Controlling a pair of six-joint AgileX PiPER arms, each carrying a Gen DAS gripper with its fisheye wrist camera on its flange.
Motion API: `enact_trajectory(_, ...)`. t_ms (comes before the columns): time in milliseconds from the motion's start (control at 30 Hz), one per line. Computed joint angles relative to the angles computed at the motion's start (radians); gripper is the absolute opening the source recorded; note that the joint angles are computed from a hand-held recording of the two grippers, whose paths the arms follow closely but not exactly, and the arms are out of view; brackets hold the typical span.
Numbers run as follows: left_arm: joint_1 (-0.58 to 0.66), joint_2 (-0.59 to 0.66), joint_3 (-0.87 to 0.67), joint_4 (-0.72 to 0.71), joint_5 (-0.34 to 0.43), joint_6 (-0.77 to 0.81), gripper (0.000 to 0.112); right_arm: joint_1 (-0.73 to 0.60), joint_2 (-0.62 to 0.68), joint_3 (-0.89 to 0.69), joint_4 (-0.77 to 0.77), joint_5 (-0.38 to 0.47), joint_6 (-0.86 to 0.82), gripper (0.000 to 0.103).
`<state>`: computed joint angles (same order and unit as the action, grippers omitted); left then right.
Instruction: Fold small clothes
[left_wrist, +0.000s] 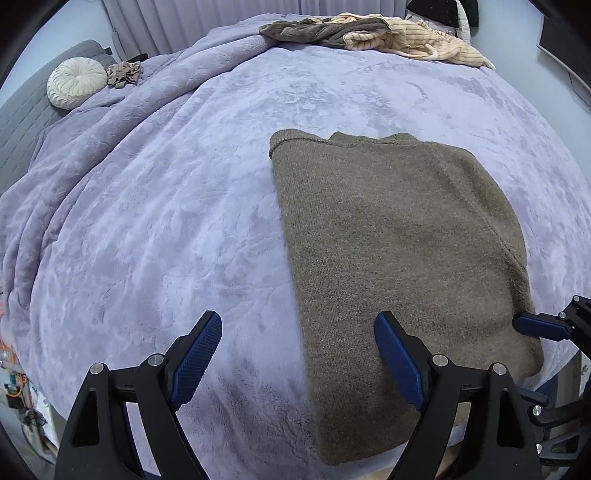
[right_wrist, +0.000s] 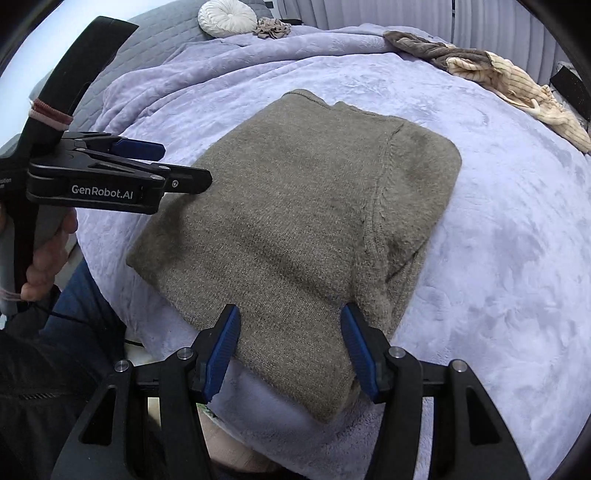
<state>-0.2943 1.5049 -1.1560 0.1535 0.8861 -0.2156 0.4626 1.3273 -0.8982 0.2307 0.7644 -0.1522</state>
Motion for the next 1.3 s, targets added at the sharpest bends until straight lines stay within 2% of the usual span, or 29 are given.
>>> enact_trajectory(67, -0.012, -0.011, -0.023, 0.014, 0.029, -0.032, 0.086, 0.042, -0.017, -0.051, -0.066, 0.032, 0.065, 0.074)
enact_trajectory(100, -0.021, -0.015, -0.032, 0.035, 0.04, -0.061, 0.086, 0.074, -0.018, -0.076, -0.135, 0.047, 0.133, 0.083)
enact_trajectory(167, -0.023, -0.013, -0.057, 0.041, 0.071, -0.082, 0.086, 0.128, -0.003, -0.135, -0.267, 0.094, 0.271, 0.083)
enact_trajectory(300, -0.013, -0.032, -0.068, 0.004, 0.084, -0.096, 0.086, 0.114, 0.05, -0.228, -0.287, 0.18, 0.355, 0.083)
enact_trajectory(467, -0.05, 0.003, -0.107, 0.046, 0.152, -0.126, 0.086, 0.132, 0.083, -0.263, -0.35, 0.204, 0.422, 0.083)
enact_trajectory(533, -0.044, 0.022, -0.121, 0.009, 0.173, -0.09, 0.086, 0.128, 0.094, -0.275, -0.345, 0.209, 0.422, 0.083)
enact_trajectory(700, -0.048, 0.004, -0.115, 0.004, 0.156, -0.117, 0.086, 0.135, 0.098, -0.277, -0.382, 0.23, 0.463, 0.083)
enact_trajectory(800, -0.042, 0.01, -0.134, -0.019, 0.171, -0.104, 0.086, 0.131, 0.096, -0.276, -0.382, 0.232, 0.462, 0.083)
enact_trajectory(1067, -0.083, 0.032, -0.151, 0.075, 0.206, -0.192, 0.086, 0.126, 0.112, -0.303, -0.395, 0.242, 0.454, 0.083)
enact_trajectory(1300, -0.056, 0.049, -0.167, 0.034, 0.227, -0.175, 0.086, 0.12, 0.133, -0.336, -0.408, 0.263, 0.443, 0.083)
